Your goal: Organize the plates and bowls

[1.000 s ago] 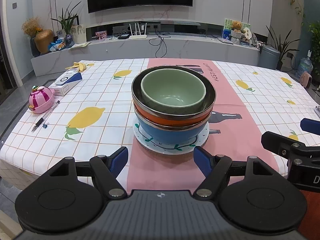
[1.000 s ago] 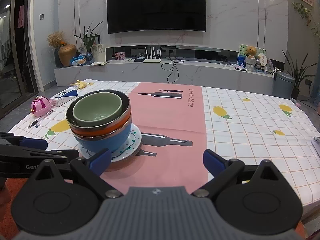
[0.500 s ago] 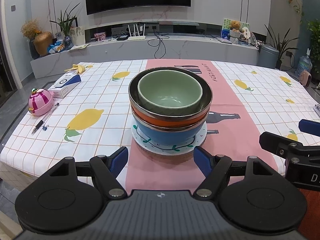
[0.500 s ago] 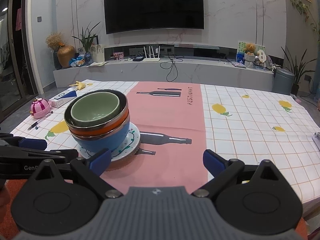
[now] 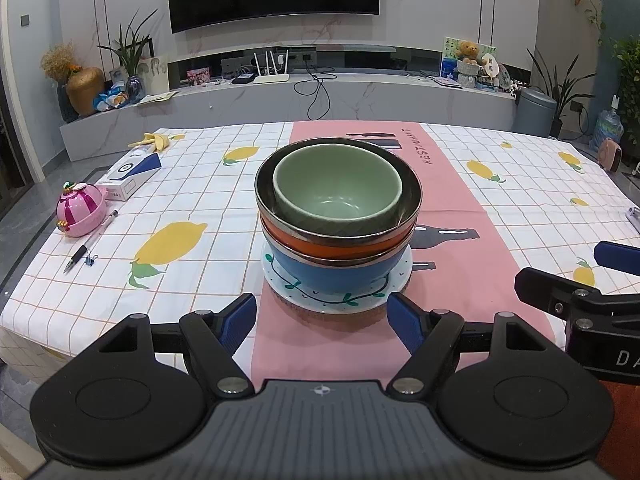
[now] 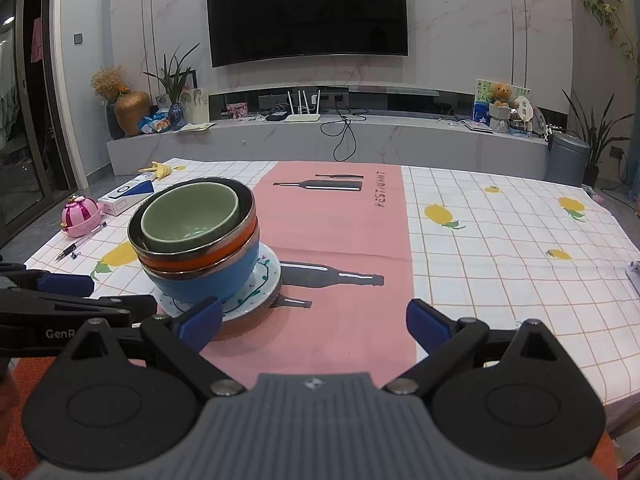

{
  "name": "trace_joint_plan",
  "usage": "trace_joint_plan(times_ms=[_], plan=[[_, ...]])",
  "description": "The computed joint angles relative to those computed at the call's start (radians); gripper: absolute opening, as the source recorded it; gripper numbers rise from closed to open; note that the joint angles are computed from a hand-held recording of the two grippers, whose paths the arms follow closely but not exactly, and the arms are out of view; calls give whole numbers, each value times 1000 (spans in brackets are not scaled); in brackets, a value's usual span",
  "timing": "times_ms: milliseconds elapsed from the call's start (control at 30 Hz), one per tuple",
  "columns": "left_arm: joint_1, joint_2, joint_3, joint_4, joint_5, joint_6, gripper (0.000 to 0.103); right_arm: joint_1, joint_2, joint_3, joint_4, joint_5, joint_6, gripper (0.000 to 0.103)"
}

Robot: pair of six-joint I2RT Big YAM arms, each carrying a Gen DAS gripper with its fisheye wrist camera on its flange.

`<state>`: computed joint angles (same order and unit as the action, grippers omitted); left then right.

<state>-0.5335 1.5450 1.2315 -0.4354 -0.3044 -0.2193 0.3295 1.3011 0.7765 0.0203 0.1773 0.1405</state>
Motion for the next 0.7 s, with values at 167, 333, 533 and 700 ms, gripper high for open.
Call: trace_joint_plan(times_ms=[167, 333, 533, 700], plan=[[0, 0, 1, -3, 0, 4, 87, 0, 0, 0, 0, 0, 0, 96], [0, 1, 1, -3, 0, 2, 87, 0, 5, 0, -1, 2, 0, 97], [2, 1, 2, -6, 5, 0, 87, 0, 4, -4, 10, -6, -2, 97], [2, 1, 2, -6, 6, 0, 87, 1, 6, -2, 6, -5, -4, 97]])
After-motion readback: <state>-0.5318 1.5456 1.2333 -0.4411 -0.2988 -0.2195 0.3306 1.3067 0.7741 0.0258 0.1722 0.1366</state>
